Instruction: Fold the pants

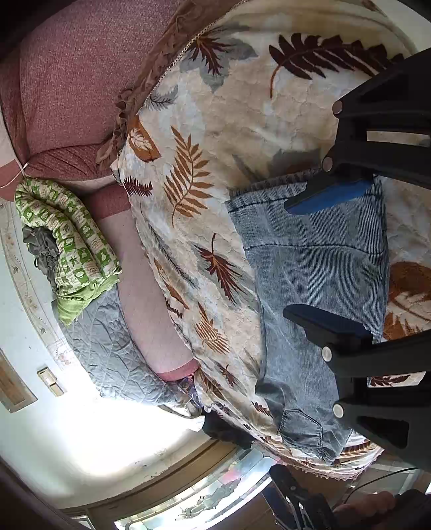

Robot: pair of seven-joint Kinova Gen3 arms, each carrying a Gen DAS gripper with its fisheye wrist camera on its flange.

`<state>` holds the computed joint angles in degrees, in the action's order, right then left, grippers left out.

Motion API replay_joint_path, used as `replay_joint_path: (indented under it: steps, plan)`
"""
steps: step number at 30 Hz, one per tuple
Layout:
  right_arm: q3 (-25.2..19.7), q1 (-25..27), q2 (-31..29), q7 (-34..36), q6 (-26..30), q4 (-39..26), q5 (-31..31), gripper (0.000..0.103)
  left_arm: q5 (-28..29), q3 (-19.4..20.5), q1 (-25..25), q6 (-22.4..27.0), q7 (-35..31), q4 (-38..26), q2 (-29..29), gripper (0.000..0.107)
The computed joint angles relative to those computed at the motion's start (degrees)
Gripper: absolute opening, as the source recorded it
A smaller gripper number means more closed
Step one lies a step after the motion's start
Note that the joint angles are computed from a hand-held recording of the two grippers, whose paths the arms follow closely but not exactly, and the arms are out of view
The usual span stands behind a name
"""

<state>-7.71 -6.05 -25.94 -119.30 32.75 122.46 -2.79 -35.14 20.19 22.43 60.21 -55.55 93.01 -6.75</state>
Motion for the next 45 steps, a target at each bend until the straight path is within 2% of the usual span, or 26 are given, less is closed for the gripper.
replay_joint_path:
  steps: [7, 13, 15, 17, 23, 25, 31, 33, 36, 38, 41, 43, 45]
  plan:
    - [2.08, 0.28, -1.24, 0.54, 0.98, 0.8, -0.53, 0.06, 0.12, 0.41, 1.04, 0.42, -0.41, -0.02, 0.66, 0.099]
    - [4.37, 0.08, -0.35, 1.3, 2.53, 0.72, -2.2, 0.06, 4.69, -1.32, 2.45, 1.44, -4.06, 0.24, 4.32, 0.099]
    - [4.57, 0.06, 0.48, 1.62, 3.29, 0.52, -2.6, 0.056, 6.77, -2.55, 2.99, 2.13, -5.33, 0.3, 6.4, 0.099]
    - [3.66, 0.21, 1.8, 1.97, 4.5, -0.13, -1.97, 0.044, 8.95, -4.06, 3.33, 2.52, -6.21, 0.71, 8.29, 0.099]
    - [4.97, -2.75, 6.39, 5.72, 6.24, -1.23, -3.99, 0.038, 8.88, -6.99, 4.23, 1.85, -4.8, 2.49, 10.68, 0.099]
    - [2.97, -1.73, 8.33, 4.65, 7.91, -2.25, -2.28, 0.037, 9.8, -7.71, 3.99, 1.97, -5.44, 2.56, 11.23, 0.099]
    - [0.82, -1.52, 9.41, 2.88, 11.14, -2.94, 1.7, 0.023, 12.91, -9.09, 3.1, 2.12, -8.47, 4.08, 12.88, 0.099]
    - [1.36, -2.22, 9.06, 3.97, 11.83, -2.95, 1.69, 0.023, 15.41, -9.79, 1.76, -0.22, -10.29, 5.47, 11.74, 0.099]
    - [0.12, -2.09, 8.98, 3.03, 12.73, -3.54, 3.04, 0.023, 17.38, -10.13, 0.47, -0.05, -12.61, 5.25, 11.35, 0.099]
    - [-2.34, -1.8, 8.06, 0.86, 11.91, -3.69, 5.52, 0.023, 16.66, -10.31, 0.03, -0.72, -12.56, 5.86, 10.05, 0.099]
    - [-2.97, -3.98, 7.29, 1.94, 8.78, -3.41, 5.71, 0.023, 14.67, -10.65, -1.35, -2.1, -11.71, 6.95, 7.67, 0.099]
    - [-2.82, -6.62, 9.36, 4.41, 8.83, -4.39, 4.39, 0.023, 13.03, -11.2, -3.04, -2.23, -10.69, 7.28, 6.68, 0.099]
    - [-5.06, -7.98, 12.09, 4.52, 9.95, -5.8, 5.63, 0.023, 10.96, -11.78, -4.91, -2.01, -9.06, 7.86, 6.28, 0.099]
